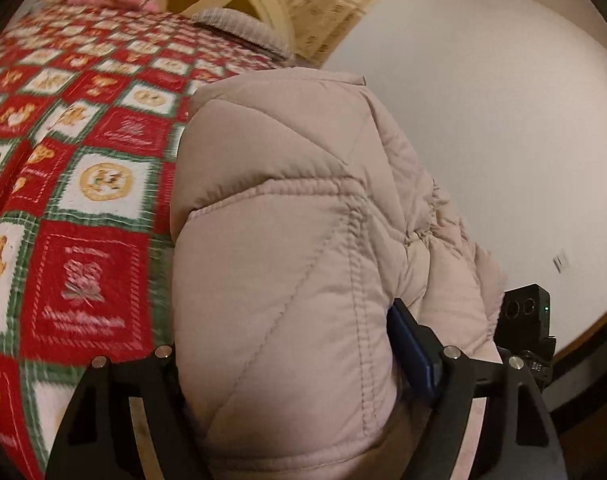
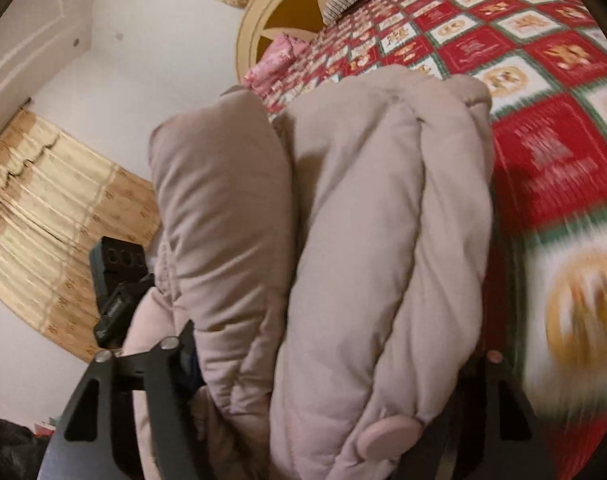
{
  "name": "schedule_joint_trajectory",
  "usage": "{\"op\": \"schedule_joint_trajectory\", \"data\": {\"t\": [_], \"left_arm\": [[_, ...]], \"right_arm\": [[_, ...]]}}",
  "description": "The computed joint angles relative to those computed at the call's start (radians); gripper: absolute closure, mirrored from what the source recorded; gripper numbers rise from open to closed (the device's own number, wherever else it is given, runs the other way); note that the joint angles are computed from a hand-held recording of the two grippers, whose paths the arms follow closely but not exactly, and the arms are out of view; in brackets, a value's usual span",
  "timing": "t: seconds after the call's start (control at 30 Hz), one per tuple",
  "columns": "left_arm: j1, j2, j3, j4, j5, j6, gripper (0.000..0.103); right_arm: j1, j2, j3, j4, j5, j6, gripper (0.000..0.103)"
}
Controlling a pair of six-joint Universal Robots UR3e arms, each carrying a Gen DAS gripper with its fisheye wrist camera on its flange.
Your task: Fold large clothes
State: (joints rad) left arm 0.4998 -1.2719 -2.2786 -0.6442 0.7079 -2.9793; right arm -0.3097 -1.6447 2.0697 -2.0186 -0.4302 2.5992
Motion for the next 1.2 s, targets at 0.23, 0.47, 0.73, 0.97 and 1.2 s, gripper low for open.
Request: {"op": "schedule_joint_trajectory", "data": {"t": [0.23,0.47,0.73,0.97,1.2], "left_arm": [[-0.255,-0.012,0.122,0.081,0.062,-0.148,0.024],[-0.456,-0.355,0.413,0.276,0.038,-0.333,0.024],[-0.645,-0.825,0.946,0.168,0.312,-0.438,0.024],[-0.593,-0.97,1.066,0.095,0.345,-0.572,0.022],[-0.72,-1.027,1.216,0.036,0.701,-0.45,0.004]], "right_arm": [[-0.298,-0.296,-0.119,0.982,0.042,-0.646,0.042],[-0.584,-0.327,-0.31,1.425,-0.018,-1.021,0.042],[-0.477,-0.122,-0.061,0.227,0.011,-0.298,0.043],[-0.319,0.393,-0.203,-0.378,-0.039,0.148,0.037],[-0.322,0.426,-0.214,-0.409,-0.052,0.192,0.024]]}}
